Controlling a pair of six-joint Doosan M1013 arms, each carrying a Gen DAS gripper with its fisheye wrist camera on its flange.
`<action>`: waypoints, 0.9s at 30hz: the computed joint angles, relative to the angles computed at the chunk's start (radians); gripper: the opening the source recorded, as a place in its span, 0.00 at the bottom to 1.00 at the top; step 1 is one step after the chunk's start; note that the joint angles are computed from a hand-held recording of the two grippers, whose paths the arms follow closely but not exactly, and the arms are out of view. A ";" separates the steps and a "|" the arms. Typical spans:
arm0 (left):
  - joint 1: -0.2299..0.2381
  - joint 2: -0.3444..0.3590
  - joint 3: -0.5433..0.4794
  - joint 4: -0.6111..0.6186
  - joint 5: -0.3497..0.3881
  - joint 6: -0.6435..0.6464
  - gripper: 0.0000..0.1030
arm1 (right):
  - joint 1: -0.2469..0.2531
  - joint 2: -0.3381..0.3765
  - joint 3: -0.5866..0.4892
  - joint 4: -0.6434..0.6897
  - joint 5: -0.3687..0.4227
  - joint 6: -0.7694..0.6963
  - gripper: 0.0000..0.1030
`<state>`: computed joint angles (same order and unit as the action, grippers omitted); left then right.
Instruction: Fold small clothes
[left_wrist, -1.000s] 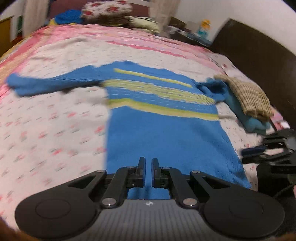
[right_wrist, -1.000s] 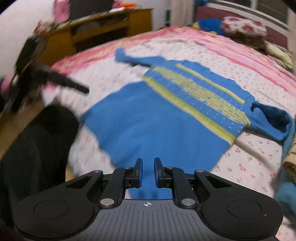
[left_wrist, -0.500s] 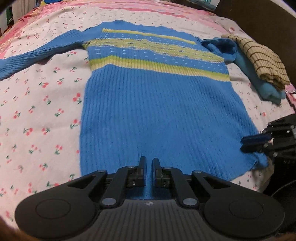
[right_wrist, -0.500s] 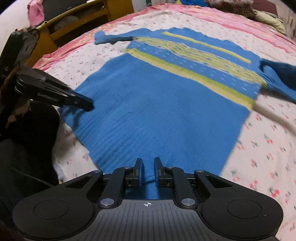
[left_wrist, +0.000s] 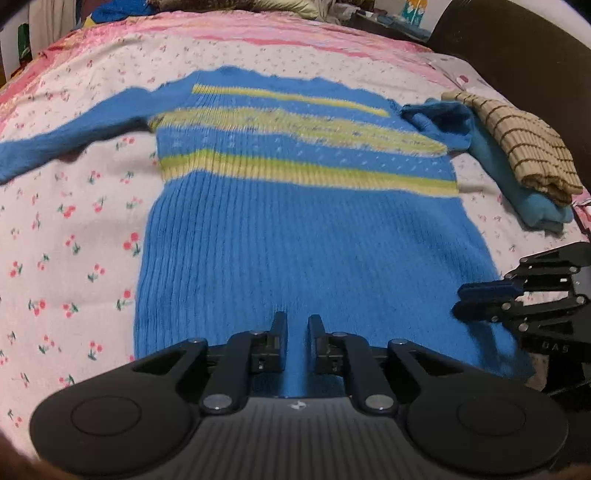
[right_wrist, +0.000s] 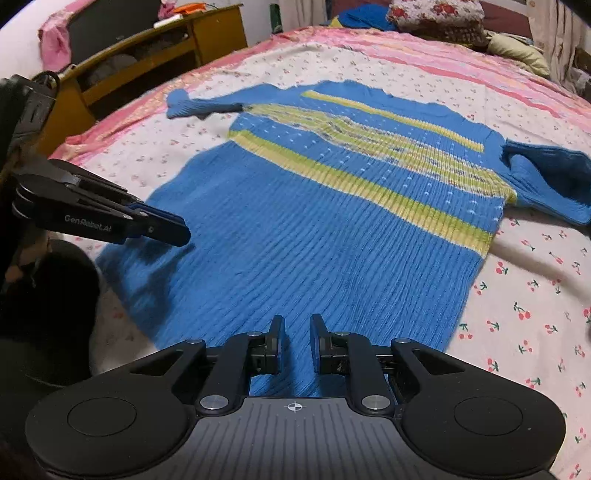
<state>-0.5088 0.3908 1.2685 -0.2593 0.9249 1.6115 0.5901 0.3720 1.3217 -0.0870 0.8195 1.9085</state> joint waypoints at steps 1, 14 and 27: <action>0.004 -0.005 0.009 -0.012 -0.003 0.006 0.19 | 0.000 -0.001 0.004 -0.002 0.007 0.001 0.16; -0.013 -0.010 0.001 0.073 -0.050 -0.051 0.24 | -0.003 -0.008 0.006 -0.019 -0.008 0.050 0.16; -0.027 0.000 -0.017 0.127 -0.020 -0.093 0.28 | -0.001 -0.013 0.006 -0.054 0.007 0.075 0.16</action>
